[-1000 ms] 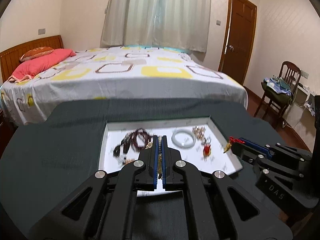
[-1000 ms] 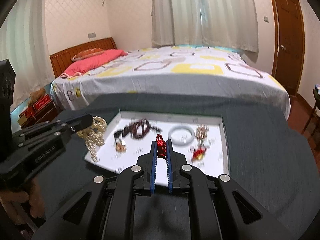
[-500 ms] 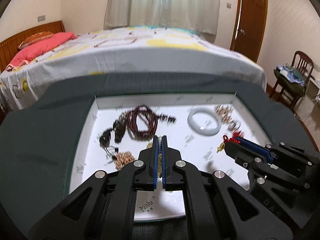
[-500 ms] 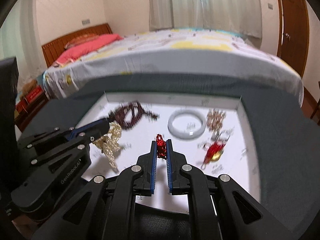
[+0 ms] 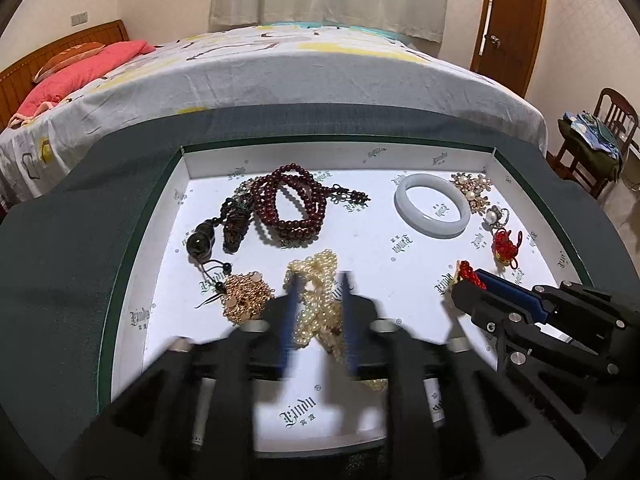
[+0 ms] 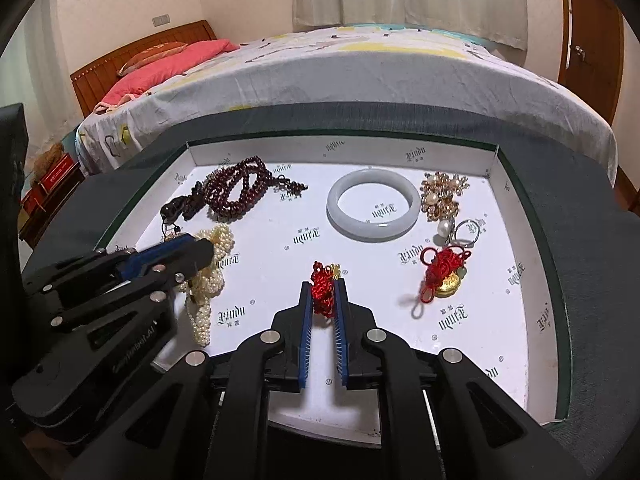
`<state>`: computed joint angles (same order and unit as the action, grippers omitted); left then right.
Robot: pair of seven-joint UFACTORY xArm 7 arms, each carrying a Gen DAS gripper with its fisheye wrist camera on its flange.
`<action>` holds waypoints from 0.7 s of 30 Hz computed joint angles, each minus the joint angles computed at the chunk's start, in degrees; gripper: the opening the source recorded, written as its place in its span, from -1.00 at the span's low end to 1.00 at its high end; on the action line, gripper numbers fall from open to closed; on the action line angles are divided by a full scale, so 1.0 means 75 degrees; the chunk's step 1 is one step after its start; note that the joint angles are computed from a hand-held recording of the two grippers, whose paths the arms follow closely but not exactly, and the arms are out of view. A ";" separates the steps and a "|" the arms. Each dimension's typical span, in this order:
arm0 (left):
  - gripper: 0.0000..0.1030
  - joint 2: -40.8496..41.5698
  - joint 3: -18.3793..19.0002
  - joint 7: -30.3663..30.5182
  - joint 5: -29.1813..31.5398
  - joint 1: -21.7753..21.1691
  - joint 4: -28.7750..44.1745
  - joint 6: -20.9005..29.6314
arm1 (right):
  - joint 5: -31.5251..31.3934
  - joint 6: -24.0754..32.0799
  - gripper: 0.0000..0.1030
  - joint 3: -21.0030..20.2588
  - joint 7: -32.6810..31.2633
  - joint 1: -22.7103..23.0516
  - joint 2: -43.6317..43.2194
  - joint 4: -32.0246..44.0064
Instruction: Organize jewelry
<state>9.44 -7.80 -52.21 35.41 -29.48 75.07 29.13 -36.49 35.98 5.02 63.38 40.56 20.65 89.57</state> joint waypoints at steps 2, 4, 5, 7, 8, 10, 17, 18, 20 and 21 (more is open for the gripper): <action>-0.11 -0.0122 0.0051 -0.0282 0.0172 -0.0018 -0.0141 -0.0063 | -0.0085 0.0027 -0.32 -0.0041 0.0139 0.0048 -0.0051 -0.0055; -0.04 -0.0192 0.0032 -0.0390 0.0241 0.0001 -0.0194 0.0027 | -0.0280 0.0043 -0.17 -0.0080 0.0358 0.0096 -0.0159 -0.0173; 0.03 -0.0219 0.0010 -0.0398 0.0220 0.0030 -0.0226 0.0027 | -0.0305 0.0062 -0.15 -0.0052 0.0383 0.0085 -0.0191 -0.0197; 0.08 -0.0320 -0.0025 -0.0475 0.0236 0.0068 -0.0326 0.0066 | -0.0349 0.0112 -0.14 -0.0005 0.0403 0.0071 -0.0203 -0.0186; 0.09 -0.0379 -0.0047 -0.0503 0.0256 0.0084 -0.0369 0.0105 | -0.0398 0.0146 -0.14 0.0008 0.0449 0.0087 -0.0244 -0.0211; 0.16 -0.0510 -0.0096 -0.0570 0.0321 0.0122 -0.0456 0.0144 | -0.0441 0.0201 -0.12 0.0041 0.0500 0.0081 -0.0280 -0.0206; 0.43 -0.1407 -0.0445 -0.1123 0.0841 0.0319 -0.0981 0.0467 | -0.0997 0.0619 0.16 0.0244 0.1025 0.0188 -0.0902 -0.0609; 0.48 -0.1593 -0.0525 -0.1215 0.0897 0.0372 -0.1101 0.0509 | -0.1076 0.0683 0.18 0.0305 0.1109 0.0178 -0.0999 -0.0678; 0.56 -0.1968 -0.0712 -0.1370 0.0997 0.0487 -0.1339 0.0629 | -0.1265 0.0899 0.24 0.0454 0.1354 0.0186 -0.1319 -0.0911; 0.58 -0.2101 -0.0826 -0.1433 0.1039 0.0548 -0.1412 0.0714 | -0.1335 0.0989 0.26 0.0546 0.1456 0.0168 -0.1422 -0.0979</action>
